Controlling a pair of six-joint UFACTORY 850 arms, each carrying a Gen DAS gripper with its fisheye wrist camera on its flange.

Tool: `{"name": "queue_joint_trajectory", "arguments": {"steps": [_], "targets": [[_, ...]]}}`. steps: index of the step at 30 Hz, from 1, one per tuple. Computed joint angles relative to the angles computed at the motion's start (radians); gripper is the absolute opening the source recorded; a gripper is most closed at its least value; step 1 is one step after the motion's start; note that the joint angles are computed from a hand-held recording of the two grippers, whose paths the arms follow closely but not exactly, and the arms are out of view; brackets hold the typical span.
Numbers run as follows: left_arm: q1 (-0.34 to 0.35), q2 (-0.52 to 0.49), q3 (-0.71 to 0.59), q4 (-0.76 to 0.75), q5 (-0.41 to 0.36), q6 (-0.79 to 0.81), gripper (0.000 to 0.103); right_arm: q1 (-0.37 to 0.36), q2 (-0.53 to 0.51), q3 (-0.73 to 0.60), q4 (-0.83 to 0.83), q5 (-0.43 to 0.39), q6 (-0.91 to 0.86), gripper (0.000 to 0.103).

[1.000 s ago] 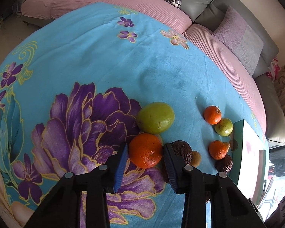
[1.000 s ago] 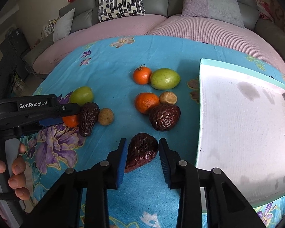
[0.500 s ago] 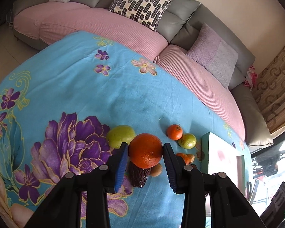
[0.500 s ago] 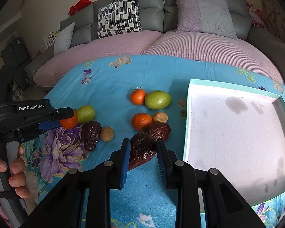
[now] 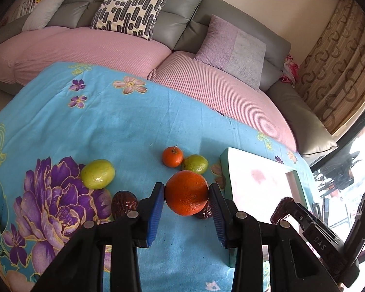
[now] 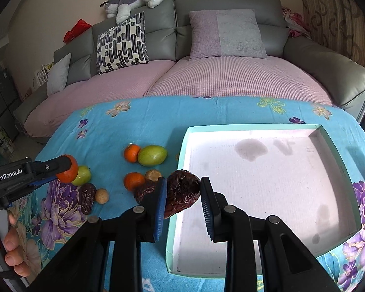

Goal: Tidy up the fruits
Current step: 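Carry the mandarin with the left tool while the right tool carries the date over the white tray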

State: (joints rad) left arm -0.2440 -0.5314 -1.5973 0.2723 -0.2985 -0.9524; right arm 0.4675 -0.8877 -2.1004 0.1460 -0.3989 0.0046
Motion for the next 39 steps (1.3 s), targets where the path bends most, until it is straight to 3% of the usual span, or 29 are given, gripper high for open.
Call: {"name": "queue_joint_trajectory", "arguments": {"steps": [19, 28, 39], "targets": [[-0.128, -0.175, -0.228, -0.244, -0.017, 0.485, 0.04, -0.118, 0.067, 0.119, -0.486, 0.013, 0.615, 0.029], [-0.162, -0.235, -0.299, -0.25, -0.055, 0.559, 0.04, -0.161, 0.108, 0.192, -0.565, 0.033, 0.762, 0.029], [-0.163, -0.264, -0.328, -0.256, -0.106, 0.568, 0.04, -0.175, 0.101, 0.187, -0.525, 0.021, 0.745, 0.029]]}}
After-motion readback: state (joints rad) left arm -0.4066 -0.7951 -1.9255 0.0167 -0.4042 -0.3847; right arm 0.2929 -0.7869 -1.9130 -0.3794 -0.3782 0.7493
